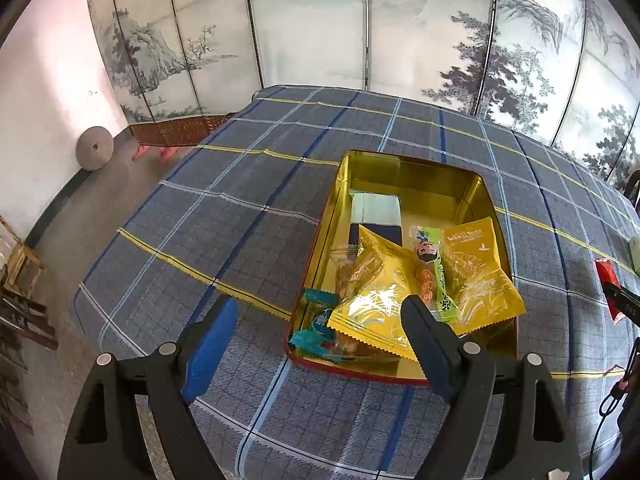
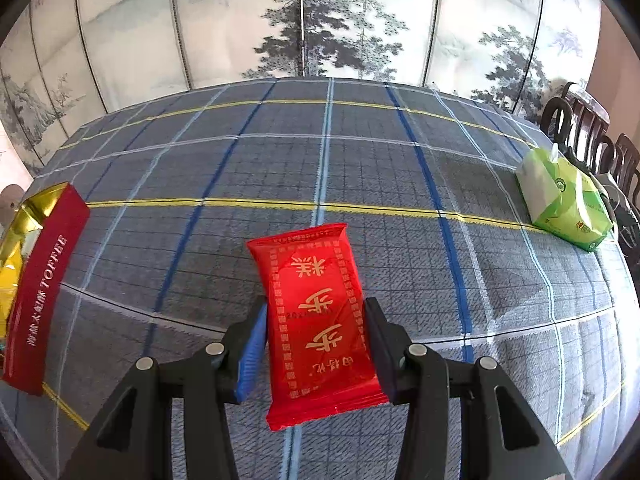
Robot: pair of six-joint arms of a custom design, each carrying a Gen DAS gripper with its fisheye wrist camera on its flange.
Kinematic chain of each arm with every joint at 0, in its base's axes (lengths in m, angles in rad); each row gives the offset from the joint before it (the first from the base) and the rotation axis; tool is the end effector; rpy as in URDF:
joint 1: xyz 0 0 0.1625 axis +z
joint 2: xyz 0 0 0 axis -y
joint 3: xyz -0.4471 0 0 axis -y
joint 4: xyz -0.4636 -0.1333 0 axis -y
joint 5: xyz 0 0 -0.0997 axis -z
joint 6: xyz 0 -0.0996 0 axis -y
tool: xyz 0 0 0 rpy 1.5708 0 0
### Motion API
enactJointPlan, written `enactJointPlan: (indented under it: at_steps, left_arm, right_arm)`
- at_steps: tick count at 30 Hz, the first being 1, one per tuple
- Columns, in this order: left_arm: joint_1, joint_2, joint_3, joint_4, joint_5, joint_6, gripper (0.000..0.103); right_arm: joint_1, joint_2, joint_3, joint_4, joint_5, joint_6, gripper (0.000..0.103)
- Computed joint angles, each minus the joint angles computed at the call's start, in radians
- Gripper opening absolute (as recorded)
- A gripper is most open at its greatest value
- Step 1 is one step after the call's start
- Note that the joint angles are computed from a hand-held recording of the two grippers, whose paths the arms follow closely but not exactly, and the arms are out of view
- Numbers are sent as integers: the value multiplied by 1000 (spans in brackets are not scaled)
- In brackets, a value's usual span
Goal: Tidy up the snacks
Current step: 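Withdraw the left tool from the tin while the right tool holds the red pack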
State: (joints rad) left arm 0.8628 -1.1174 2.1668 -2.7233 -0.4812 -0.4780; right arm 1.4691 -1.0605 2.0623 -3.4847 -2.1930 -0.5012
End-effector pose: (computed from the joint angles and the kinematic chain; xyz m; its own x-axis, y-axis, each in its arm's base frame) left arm -0.1768 -0.5472 0.1268 -0.6624 -0.1419 -0.7356 0.3853 0.7775 -0.4970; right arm 0.0146 -0.5978 0.1914 -0.6978 0.1819 0.6928 -0.3114 0.7940 -0.5221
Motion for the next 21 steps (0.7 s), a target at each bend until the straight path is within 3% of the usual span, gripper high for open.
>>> enactJointPlan:
  at_steps: [21]
  left_arm:
    - [4, -26, 3, 31, -9, -31, 85]
  right_arm:
    - [106, 11, -2, 54, 49, 21, 47]
